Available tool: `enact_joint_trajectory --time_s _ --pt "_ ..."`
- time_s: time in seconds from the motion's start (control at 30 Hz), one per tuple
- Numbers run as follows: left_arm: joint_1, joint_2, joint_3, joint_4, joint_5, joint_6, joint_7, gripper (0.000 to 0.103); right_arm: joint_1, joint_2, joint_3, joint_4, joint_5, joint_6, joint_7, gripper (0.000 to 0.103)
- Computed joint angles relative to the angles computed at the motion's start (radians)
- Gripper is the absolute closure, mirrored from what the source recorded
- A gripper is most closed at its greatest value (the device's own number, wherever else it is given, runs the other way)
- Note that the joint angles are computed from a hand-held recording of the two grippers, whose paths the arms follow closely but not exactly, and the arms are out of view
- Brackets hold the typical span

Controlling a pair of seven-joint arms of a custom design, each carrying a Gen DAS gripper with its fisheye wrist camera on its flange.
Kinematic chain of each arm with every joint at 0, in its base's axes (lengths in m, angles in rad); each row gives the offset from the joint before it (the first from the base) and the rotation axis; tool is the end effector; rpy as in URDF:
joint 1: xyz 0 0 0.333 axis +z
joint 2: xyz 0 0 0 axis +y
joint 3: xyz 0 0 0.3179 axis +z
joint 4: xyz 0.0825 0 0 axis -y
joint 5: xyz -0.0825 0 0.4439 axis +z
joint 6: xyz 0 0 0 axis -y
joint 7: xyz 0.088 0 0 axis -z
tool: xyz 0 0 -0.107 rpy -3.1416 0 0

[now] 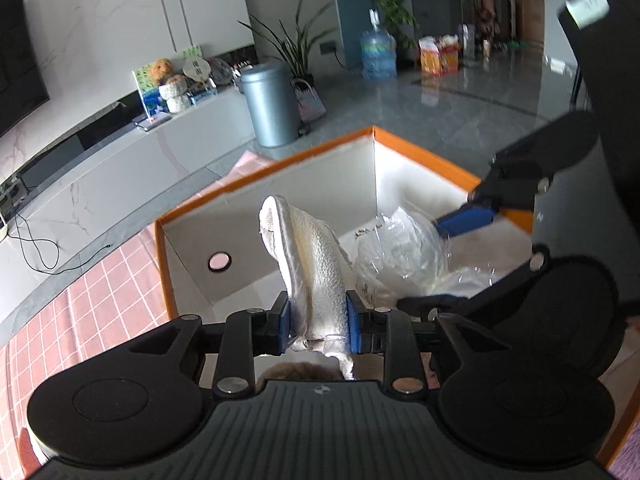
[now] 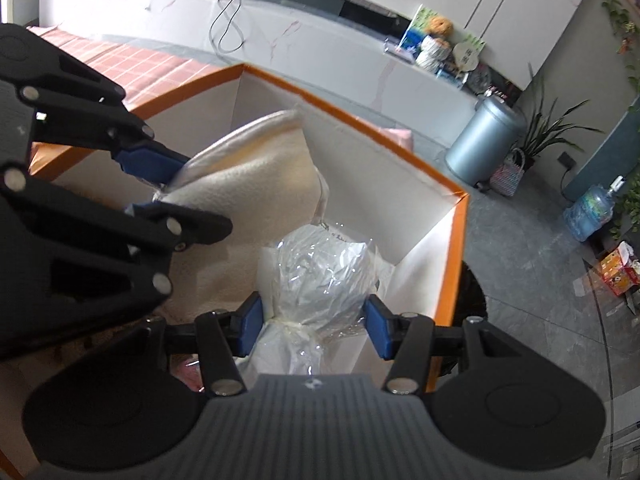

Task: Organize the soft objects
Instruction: 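Carry the mitt and plastic bag over the orange box and open both grippers, then move both tools back toward the red sponge and white crumpled bag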

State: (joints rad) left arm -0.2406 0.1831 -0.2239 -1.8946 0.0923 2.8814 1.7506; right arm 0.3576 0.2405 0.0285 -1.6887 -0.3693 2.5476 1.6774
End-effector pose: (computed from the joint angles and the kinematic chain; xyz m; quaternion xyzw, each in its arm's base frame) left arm 0.6312 -0.3128 0.4793 -0.3867 0.8340 -0.3085 0.2444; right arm 0.6788 0.2791 0.5068 -0.8159 0.4741 -0.2749 0.1846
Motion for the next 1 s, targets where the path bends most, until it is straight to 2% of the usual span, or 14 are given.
enact_joint_trajectory --time_s 0.1,0.23,0.4,0.47,0.57,0.67,0.8,0.9,1.0 --pt "-0.012 -0.001 0.016 0.003 0.036 -0.024 -0.041 0.065 -0.004 0.025 0.005 0.04 0.027 -0.042 -0.031 0.047" --pt "-0.031 -0.007 0.039 0.007 0.112 -0.055 -0.128 0.043 -0.001 0.056 0.004 0.091 0.05 -0.108 -0.047 0.041" --pt "-0.039 -0.014 0.05 0.008 0.205 -0.081 -0.209 0.032 0.015 0.063 -0.005 0.095 0.006 -0.111 -0.064 0.036" --pt "-0.024 -0.026 0.036 -0.009 0.182 -0.068 -0.188 0.029 0.02 0.059 -0.007 0.086 -0.011 -0.103 -0.069 0.035" --pt "-0.023 -0.038 0.039 -0.018 0.21 -0.044 -0.205 0.024 0.026 0.049 -0.012 0.071 -0.035 -0.089 -0.051 0.025" --pt "-0.021 -0.054 0.041 -0.039 0.231 -0.002 -0.226 0.016 0.021 0.032 -0.01 0.053 -0.036 -0.079 -0.048 0.025" --pt "-0.01 -0.079 0.028 -0.052 0.202 0.011 -0.211 0.015 0.018 0.007 -0.007 0.037 -0.045 -0.075 -0.041 0.023" --pt "0.0 -0.102 0.018 -0.07 0.152 0.026 -0.185 0.014 0.012 -0.017 -0.002 0.017 -0.04 -0.065 -0.036 0.014" --pt "0.002 -0.125 0.016 -0.091 0.14 0.046 -0.198 0.014 0.007 -0.041 0.002 -0.005 -0.04 -0.045 -0.024 0.013"
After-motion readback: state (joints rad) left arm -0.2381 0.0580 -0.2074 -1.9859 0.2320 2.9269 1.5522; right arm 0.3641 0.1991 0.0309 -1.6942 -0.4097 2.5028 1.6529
